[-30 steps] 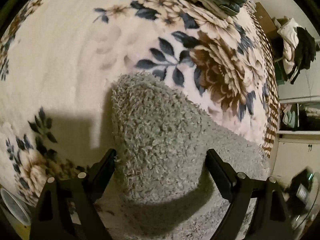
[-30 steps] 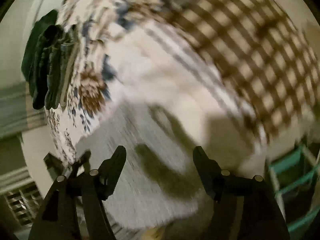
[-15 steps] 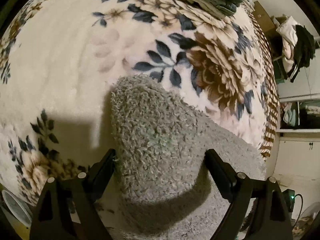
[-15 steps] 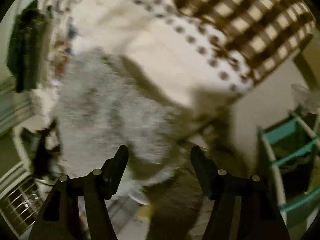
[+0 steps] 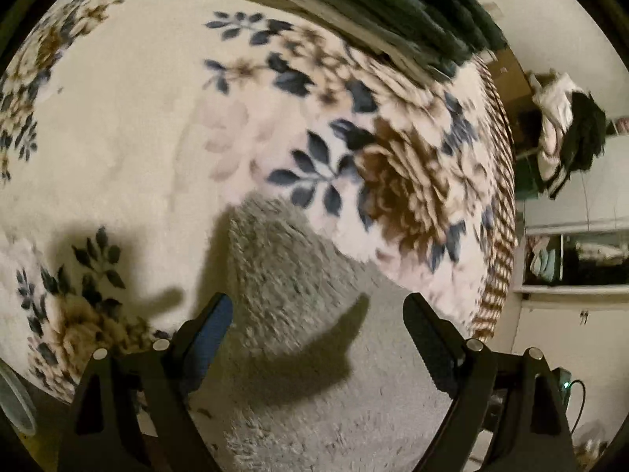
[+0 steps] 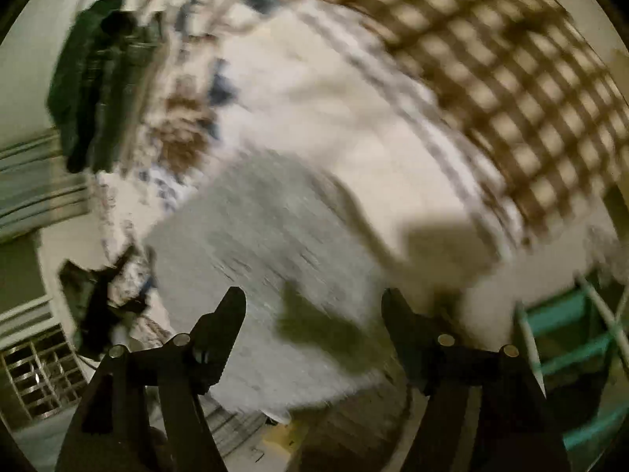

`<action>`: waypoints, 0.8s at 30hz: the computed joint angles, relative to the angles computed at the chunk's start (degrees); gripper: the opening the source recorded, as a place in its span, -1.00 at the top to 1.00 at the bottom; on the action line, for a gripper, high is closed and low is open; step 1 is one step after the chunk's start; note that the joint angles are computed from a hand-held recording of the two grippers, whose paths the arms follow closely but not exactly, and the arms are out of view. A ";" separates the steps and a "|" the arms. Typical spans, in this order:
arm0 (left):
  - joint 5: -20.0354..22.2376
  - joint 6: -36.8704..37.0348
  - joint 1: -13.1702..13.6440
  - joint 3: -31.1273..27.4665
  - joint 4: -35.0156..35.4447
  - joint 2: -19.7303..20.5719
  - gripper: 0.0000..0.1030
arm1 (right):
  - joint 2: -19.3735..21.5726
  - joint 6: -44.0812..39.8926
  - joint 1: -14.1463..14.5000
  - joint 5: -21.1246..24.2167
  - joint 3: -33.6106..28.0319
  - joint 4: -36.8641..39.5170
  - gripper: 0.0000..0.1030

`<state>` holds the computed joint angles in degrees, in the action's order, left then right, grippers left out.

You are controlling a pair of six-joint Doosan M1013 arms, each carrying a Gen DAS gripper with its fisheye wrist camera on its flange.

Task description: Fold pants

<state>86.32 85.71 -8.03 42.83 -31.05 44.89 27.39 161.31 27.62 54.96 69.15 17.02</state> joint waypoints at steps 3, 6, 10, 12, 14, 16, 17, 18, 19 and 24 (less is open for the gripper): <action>-0.06 -0.78 0.30 -0.94 -0.70 1.53 -0.72 | 2.73 -3.54 -1.44 0.23 -3.54 -1.01 -0.44; 0.49 0.58 0.50 -1.51 -2.83 3.04 -0.39 | 5.99 -8.54 -3.00 2.68 -7.21 0.36 -0.44; -0.84 0.74 0.89 -1.03 -2.33 3.38 0.37 | 10.75 -14.16 -3.41 8.56 -13.85 -1.57 0.41; -1.07 -0.36 1.43 -0.55 -2.94 3.57 0.40 | 12.36 -14.13 -3.02 10.78 -16.05 -3.94 0.48; -1.09 -1.33 1.82 -0.08 -3.53 3.76 0.40 | 11.76 -11.14 -3.19 9.34 -14.54 -4.44 0.54; -0.93 -2.26 1.84 -0.06 -3.83 4.03 0.40 | 11.65 -9.14 -3.38 8.60 -13.86 -4.64 0.57; -0.76 -2.43 1.78 -0.25 -3.67 4.14 0.40 | 11.83 -8.90 -3.55 8.84 -13.96 -4.44 0.57; -0.51 -2.73 1.73 -0.53 -3.59 4.27 0.40 | 12.06 -8.71 -3.65 9.34 -14.23 -4.34 0.57; -0.09 -3.29 1.75 -0.88 -3.82 4.40 0.39 | 12.20 -8.68 -3.73 9.59 -14.41 -4.15 0.57; 2.39 -6.46 2.43 -1.44 -6.98 3.82 -0.16 | 9.63 -8.91 -4.40 6.78 -11.37 0.43 -0.07</action>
